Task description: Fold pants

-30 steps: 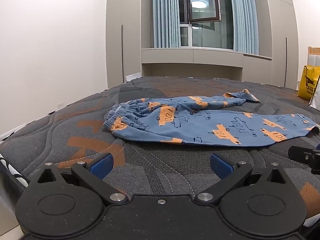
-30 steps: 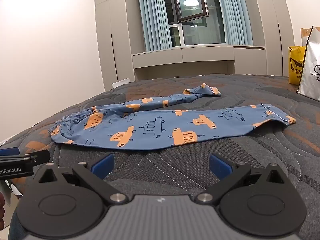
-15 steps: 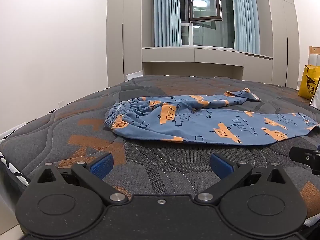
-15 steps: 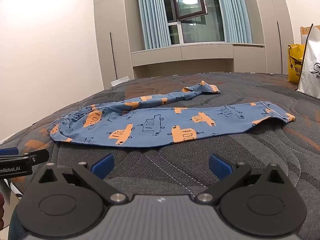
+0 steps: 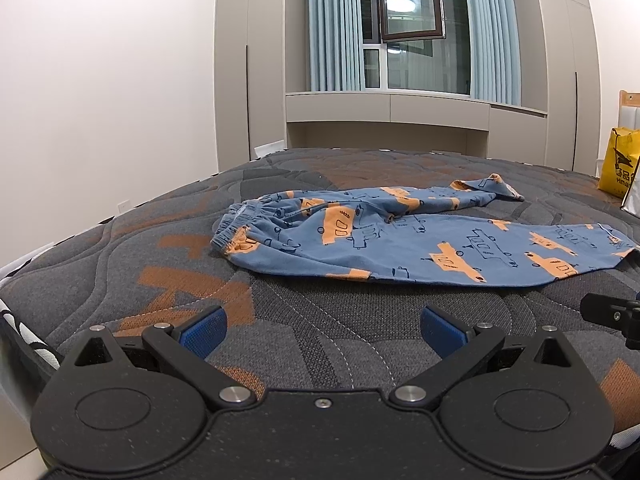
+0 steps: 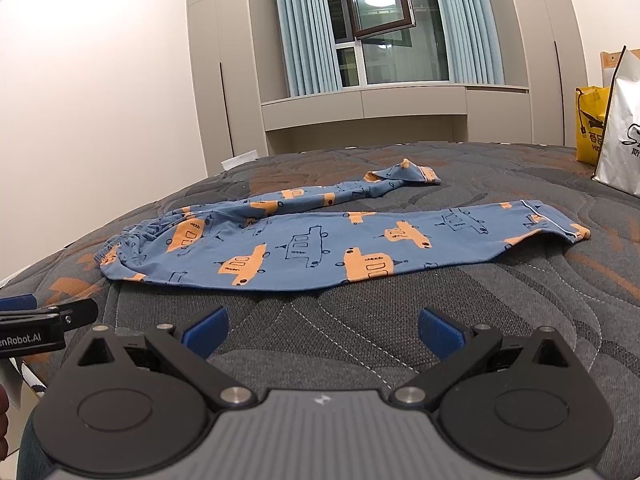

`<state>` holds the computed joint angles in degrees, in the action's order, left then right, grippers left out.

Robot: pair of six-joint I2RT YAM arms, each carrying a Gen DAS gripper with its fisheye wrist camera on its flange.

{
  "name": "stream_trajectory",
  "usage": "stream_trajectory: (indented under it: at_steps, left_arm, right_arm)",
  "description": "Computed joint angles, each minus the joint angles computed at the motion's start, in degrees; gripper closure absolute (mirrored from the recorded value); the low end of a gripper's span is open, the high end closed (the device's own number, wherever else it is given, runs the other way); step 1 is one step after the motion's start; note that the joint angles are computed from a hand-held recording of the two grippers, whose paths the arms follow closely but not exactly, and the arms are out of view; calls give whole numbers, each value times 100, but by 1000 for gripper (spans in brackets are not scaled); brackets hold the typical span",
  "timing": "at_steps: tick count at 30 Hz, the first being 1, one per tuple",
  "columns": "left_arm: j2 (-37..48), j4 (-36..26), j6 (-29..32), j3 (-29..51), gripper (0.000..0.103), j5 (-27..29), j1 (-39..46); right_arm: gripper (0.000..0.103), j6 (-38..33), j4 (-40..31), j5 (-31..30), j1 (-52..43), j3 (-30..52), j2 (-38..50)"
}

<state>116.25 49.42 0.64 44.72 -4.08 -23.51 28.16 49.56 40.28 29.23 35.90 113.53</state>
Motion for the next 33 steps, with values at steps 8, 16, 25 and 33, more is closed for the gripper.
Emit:
stream_trajectory:
  at_steps: [8, 16, 25, 33]
  left_arm:
    - [2, -11, 3, 6, 0, 9, 8]
    - [5, -10, -2, 2, 1, 15, 17]
    - [15, -1, -6, -2, 1, 4, 11]
    - [16, -21, -7, 12, 0, 3, 13]
  right_arm:
    - [0, 2, -4, -4, -2, 5, 3]
    - [0, 55, -84, 17, 46, 22, -1]
    - [0, 77, -199, -46, 24, 68, -26]
    - [0, 80, -227, -59, 22, 63, -61]
